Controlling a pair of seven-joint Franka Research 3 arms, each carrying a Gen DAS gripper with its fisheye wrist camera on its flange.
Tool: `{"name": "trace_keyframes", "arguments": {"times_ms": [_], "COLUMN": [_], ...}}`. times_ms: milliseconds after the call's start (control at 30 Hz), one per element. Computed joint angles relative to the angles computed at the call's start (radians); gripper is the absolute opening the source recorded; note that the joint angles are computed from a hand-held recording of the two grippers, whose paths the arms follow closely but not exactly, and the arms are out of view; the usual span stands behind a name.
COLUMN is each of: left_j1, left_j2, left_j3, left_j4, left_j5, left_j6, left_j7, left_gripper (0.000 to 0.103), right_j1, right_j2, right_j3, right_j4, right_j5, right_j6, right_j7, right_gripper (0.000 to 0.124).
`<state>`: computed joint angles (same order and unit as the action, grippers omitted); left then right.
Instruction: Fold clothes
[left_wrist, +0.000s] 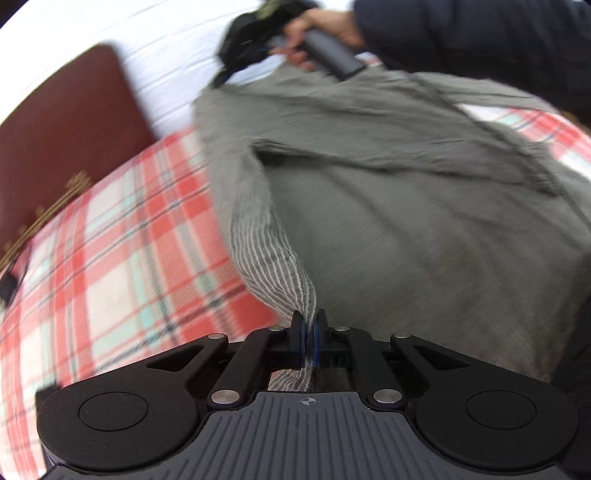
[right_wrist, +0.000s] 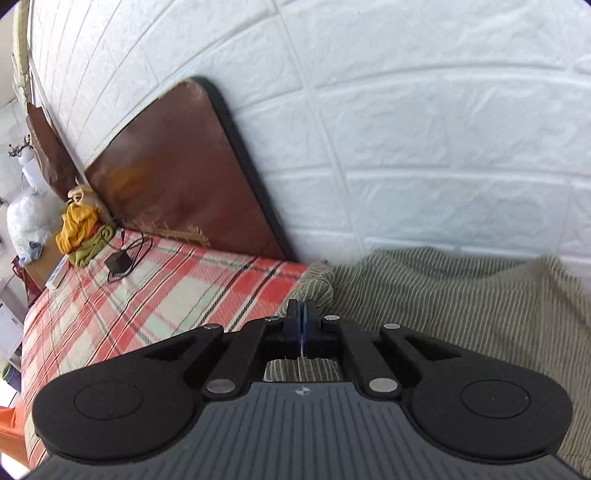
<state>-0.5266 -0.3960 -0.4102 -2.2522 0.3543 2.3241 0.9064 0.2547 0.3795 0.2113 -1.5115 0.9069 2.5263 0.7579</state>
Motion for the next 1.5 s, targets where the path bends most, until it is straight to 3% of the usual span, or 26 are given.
{"name": "trace_keyframes", "arguments": {"times_ms": [133, 233, 300, 367, 400, 433, 500, 567, 633, 733, 867, 1000, 1133, 1333, 1500], "left_j1": [-0.01, -0.014, -0.018, -0.02, -0.019, -0.019, -0.016, -0.007, 0.001, 0.015, 0.015, -0.035, -0.063, -0.074, -0.073], "left_j2": [0.084, 0.154, 0.199, 0.228, 0.234, 0.226, 0.203, 0.165, 0.114, 0.004, -0.123, -0.174, -0.194, -0.21, -0.205], "left_j3": [0.002, 0.002, 0.01, 0.019, 0.021, 0.024, 0.025, 0.011, -0.004, -0.029, -0.062, -0.063, -0.064, -0.048, -0.053], "left_j4": [0.051, 0.087, 0.11, 0.118, 0.118, 0.109, 0.088, 0.071, 0.049, -0.005, -0.088, -0.158, -0.208, -0.265, -0.294], "left_j5": [-0.009, -0.013, -0.042, -0.086, -0.101, -0.113, -0.121, -0.081, -0.042, 0.009, 0.016, -0.042, -0.058, -0.063, -0.066], "left_j6": [0.06, 0.097, 0.105, 0.118, 0.128, 0.143, 0.171, 0.166, 0.147, 0.1, 0.02, -0.012, 0.034, 0.144, 0.211], "left_j7": [0.038, 0.059, 0.071, 0.056, 0.04, 0.027, -0.004, -0.065, -0.125, -0.23, -0.389, -0.474, -0.539, -0.614, -0.66], "left_gripper": [0.0, 0.003, 0.026, 0.031, 0.039, 0.042, 0.053, 0.061, 0.062, 0.071, 0.072, 0.072, 0.072, 0.072, 0.069], "right_j1": [0.024, 0.055, 0.087, 0.108, 0.101, 0.081, 0.049, 0.01, -0.03, -0.115, -0.15, -0.138, -0.122, -0.079, -0.046], "right_j2": [0.03, 0.067, 0.091, 0.108, 0.104, 0.094, 0.069, 0.012, -0.054, -0.209, -0.434, -0.633, -0.792, -0.925, -0.944], "right_j3": [-0.01, -0.034, -0.066, -0.088, -0.078, -0.053, -0.015, 0.022, 0.052, 0.085, 0.002, -0.105, -0.202, -0.285, -0.266], "right_j4": [0.02, 0.044, 0.048, 0.04, 0.025, 0.005, -0.033, -0.086, -0.142, -0.277, -0.512, -0.75, -0.92, -1.044, -1.075], "right_j5": [-0.032, -0.137, -0.247, -0.334, -0.342, -0.322, -0.278, -0.214, -0.121, 0.134, 0.273, 0.276, 0.193, 0.158, 0.173], "right_j6": [0.083, 0.116, 0.131, 0.143, 0.16, 0.183, 0.218, 0.235, 0.237, 0.123, -0.145, -0.356, -0.53, -0.63, -0.595], "right_j7": [0.041, 0.115, 0.192, 0.265, 0.274, 0.261, 0.236, 0.182, 0.096, -0.141, -0.233, -0.209, -0.103, 0.036, 0.115], "right_gripper": [0.001, 0.001, 0.002, 0.009, 0.018, 0.023, 0.047, 0.05, 0.05, 0.051, 0.055, 0.055, 0.055, 0.06, 0.062]}}
